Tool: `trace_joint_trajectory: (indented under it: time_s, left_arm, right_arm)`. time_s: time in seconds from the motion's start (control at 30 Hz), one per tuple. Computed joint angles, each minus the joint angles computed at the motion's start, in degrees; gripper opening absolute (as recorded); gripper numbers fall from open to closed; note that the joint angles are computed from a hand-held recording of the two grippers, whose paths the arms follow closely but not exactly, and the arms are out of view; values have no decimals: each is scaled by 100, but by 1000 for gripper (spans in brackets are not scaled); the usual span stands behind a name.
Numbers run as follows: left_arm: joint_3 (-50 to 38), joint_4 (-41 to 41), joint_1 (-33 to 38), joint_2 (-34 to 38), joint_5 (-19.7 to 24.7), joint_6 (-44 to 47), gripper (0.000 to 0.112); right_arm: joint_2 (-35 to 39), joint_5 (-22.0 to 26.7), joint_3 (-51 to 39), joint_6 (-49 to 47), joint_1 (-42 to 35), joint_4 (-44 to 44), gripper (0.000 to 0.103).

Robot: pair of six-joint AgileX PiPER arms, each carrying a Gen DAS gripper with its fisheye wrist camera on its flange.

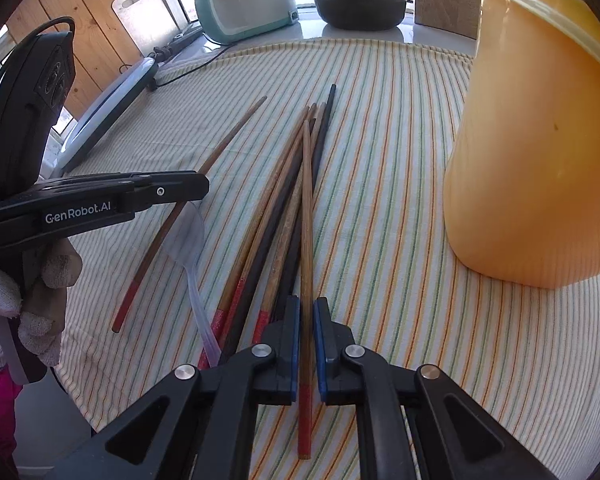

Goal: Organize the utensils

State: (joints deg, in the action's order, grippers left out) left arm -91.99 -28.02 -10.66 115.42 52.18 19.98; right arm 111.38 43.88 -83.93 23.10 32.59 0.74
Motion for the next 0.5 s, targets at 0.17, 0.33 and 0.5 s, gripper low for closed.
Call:
trace_joint_trajectory:
  time_s: [0.17, 0.33, 0.5]
  left_arm:
    - [-1, 41, -44, 9, 4, 0, 4]
    - [-85, 72, -68, 74, 30, -26, 4]
    - [-112, 11, -67, 90, 37, 18, 4]
  right_arm:
    - [188, 188, -386, 40, -54, -187, 9]
    - [494, 346, -795, 110, -56, -390, 9]
    - [474, 258, -791, 141, -63, -400, 4]
